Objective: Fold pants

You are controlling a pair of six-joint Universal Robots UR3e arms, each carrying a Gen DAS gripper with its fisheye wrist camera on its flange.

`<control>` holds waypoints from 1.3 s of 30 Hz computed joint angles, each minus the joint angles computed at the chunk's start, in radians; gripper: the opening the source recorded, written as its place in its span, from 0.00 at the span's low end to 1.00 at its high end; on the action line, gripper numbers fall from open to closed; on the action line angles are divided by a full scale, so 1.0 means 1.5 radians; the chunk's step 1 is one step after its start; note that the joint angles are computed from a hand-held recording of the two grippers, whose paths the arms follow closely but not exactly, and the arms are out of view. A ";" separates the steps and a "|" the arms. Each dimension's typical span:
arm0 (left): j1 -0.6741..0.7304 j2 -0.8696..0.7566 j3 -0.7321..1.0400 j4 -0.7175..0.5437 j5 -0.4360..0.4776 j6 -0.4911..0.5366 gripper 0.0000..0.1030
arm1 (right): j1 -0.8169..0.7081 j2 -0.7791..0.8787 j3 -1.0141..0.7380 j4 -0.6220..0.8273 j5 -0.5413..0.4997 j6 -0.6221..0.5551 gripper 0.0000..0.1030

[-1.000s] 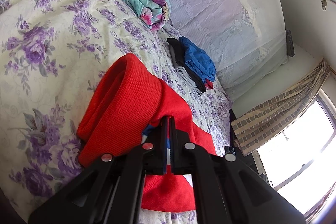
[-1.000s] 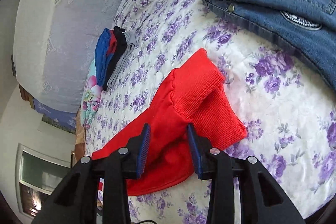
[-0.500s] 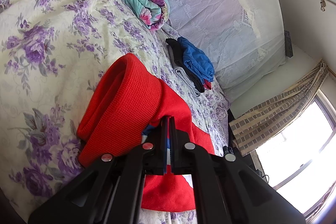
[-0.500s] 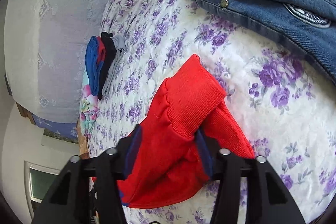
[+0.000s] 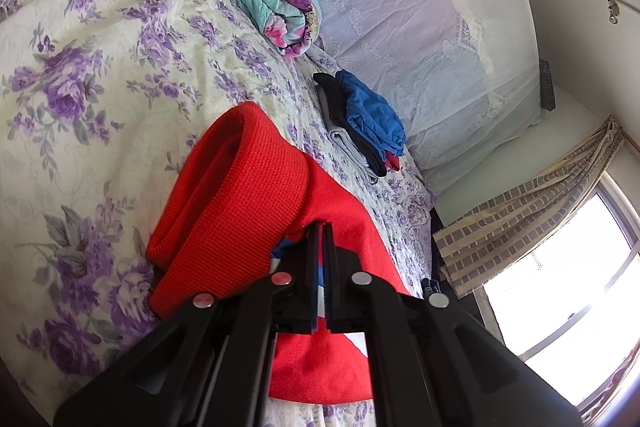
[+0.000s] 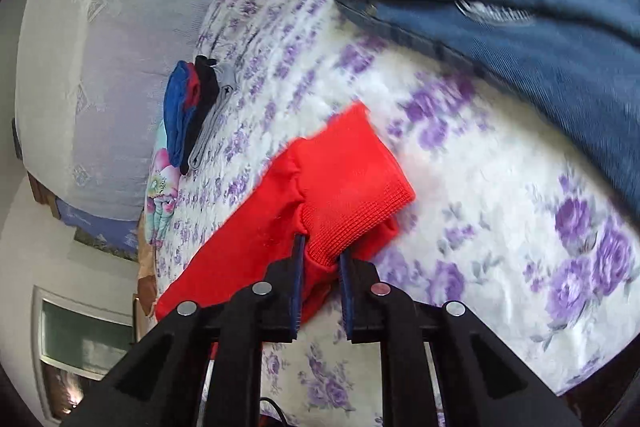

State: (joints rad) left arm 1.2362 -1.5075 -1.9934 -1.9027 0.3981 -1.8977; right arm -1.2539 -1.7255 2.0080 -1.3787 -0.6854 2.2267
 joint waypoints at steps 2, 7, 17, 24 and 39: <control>-0.002 -0.001 0.000 0.003 0.000 -0.005 0.01 | -0.025 -0.015 -0.008 0.057 0.009 -0.047 0.21; 0.006 0.015 -0.001 -0.009 0.003 -0.015 0.06 | -0.078 -0.152 -0.014 0.086 0.031 -0.088 0.25; 0.097 0.262 0.108 -0.522 0.080 0.335 0.69 | 0.265 -0.171 0.054 -0.216 0.068 -0.001 0.44; -0.276 0.237 -0.139 0.283 0.149 -0.236 0.73 | 0.320 -0.033 0.076 -0.251 -0.027 -0.012 0.35; -0.186 0.311 -0.120 0.044 0.096 -0.073 0.67 | 0.590 0.381 -0.560 -0.011 0.083 0.069 0.72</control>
